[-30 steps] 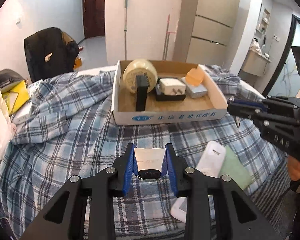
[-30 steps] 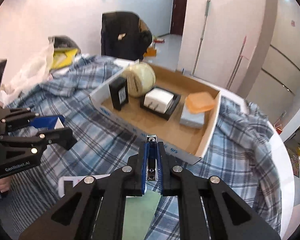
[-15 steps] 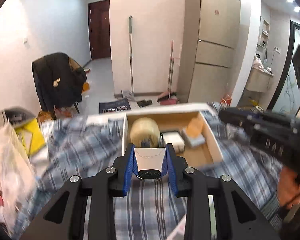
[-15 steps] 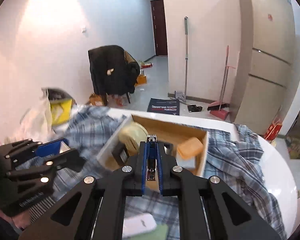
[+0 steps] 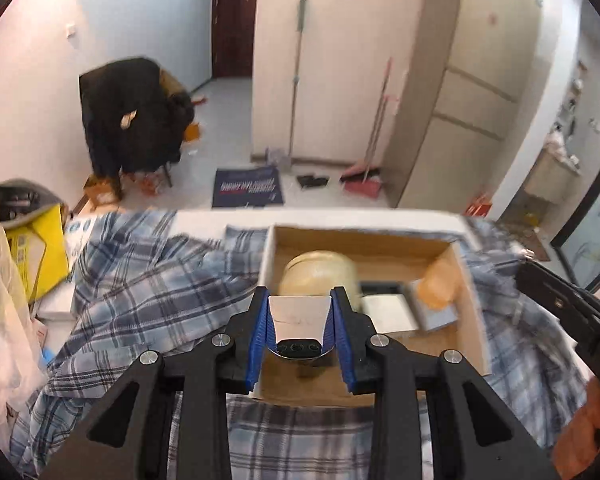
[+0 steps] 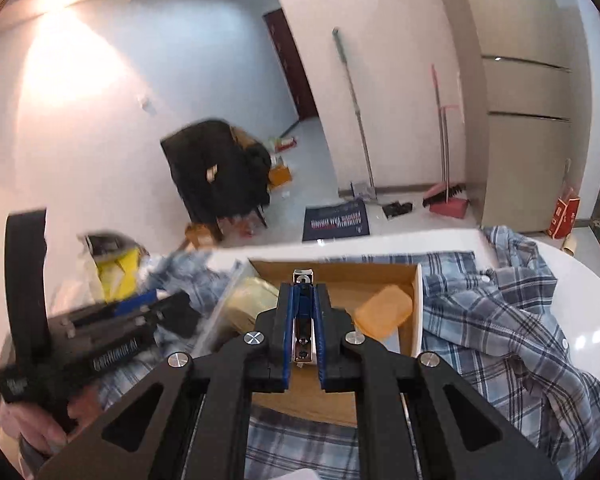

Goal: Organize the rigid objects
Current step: 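Carry the white object and nail clipper over the cardboard tray with both grippers, then lower the white object into the tray and open left while right releases the clipper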

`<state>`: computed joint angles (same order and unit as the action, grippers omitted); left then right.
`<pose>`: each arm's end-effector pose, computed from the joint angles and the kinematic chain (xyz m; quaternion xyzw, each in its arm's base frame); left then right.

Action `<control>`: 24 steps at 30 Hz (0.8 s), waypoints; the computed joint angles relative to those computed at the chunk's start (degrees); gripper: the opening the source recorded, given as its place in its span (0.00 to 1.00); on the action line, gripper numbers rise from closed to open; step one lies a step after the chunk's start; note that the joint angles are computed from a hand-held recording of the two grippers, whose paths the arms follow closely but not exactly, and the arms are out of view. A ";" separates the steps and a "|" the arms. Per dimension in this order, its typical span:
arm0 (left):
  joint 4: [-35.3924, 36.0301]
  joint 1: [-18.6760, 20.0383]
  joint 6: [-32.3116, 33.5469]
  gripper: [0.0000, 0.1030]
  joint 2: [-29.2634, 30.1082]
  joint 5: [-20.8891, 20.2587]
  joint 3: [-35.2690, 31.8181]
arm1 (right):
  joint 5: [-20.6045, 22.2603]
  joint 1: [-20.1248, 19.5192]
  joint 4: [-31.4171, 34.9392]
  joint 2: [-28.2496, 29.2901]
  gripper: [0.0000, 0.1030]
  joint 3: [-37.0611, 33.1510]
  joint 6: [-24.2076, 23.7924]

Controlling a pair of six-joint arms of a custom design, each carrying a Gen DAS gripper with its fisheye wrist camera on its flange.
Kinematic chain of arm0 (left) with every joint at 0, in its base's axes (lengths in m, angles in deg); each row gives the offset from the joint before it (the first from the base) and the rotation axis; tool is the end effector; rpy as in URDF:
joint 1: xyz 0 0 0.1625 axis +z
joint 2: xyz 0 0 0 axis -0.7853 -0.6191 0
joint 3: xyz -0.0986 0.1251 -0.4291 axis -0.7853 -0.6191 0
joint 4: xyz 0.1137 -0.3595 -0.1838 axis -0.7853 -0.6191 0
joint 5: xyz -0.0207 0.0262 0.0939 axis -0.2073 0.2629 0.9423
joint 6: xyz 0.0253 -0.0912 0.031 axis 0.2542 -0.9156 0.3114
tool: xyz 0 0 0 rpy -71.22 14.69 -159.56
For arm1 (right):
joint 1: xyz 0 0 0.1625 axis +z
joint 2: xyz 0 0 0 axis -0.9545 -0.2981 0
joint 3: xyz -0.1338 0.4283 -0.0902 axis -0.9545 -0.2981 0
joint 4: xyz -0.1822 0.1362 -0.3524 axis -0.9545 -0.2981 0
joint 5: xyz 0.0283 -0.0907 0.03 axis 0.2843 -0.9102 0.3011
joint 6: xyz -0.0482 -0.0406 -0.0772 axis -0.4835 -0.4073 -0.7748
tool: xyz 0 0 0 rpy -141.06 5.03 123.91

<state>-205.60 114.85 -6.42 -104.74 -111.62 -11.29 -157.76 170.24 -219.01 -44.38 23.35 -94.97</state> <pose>-0.1851 -0.8200 0.1846 0.1108 0.8818 -0.3309 0.3172 0.2177 -0.7995 0.1450 0.2224 -0.8995 0.3388 0.1634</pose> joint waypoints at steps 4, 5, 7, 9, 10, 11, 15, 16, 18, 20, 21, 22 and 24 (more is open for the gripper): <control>6.62 2.04 -3.00 0.32 1.26 -1.50 -3.05 | -2.17 -0.22 2.11 1.55 0.08 -1.90 -0.33; 8.40 2.22 -3.62 0.32 1.46 -1.61 -3.40 | -2.75 -0.32 2.86 1.84 0.08 -2.37 0.20; 10.99 2.66 -4.19 0.32 2.00 -1.90 -4.31 | -4.21 -0.57 4.44 2.53 0.08 -3.48 1.21; 11.08 2.50 -4.06 0.32 1.91 -1.36 -4.14 | -5.16 -0.87 5.21 3.08 0.08 -4.33 1.90; 11.23 2.41 -3.93 0.32 1.76 -1.25 -3.98 | -5.40 -0.97 5.55 3.29 0.08 -4.69 1.82; 11.11 2.44 -3.80 0.32 1.60 -1.49 -3.78 | -5.65 -1.02 5.94 3.46 0.08 -4.99 1.65; 11.31 2.53 -4.04 0.32 1.65 -2.08 -3.86 | -6.11 -1.11 6.87 3.83 0.08 -5.49 1.71; 11.36 2.44 -3.86 0.32 1.72 -1.81 -3.89 | -6.29 -1.13 6.94 3.95 0.08 -5.66 1.65; 11.34 2.42 -3.87 0.32 1.73 -1.78 -3.95 | -6.65 -1.16 7.01 4.10 0.08 -5.86 1.89; 11.54 2.57 -3.69 0.32 1.71 -2.16 -4.15 | -7.33 -1.21 7.74 4.35 0.08 -6.40 2.37; 11.82 2.55 -3.57 0.32 1.72 -2.09 -4.22 | -7.54 -1.28 8.09 4.36 0.08 -6.57 2.68; 12.27 2.51 -3.71 0.32 1.72 -1.74 -4.33 | -7.58 -1.39 8.52 4.37 0.08 -6.76 3.05; 12.94 2.53 -4.18 0.32 1.61 -1.90 -4.49 | -7.42 -1.66 9.00 4.34 0.08 -7.02 3.84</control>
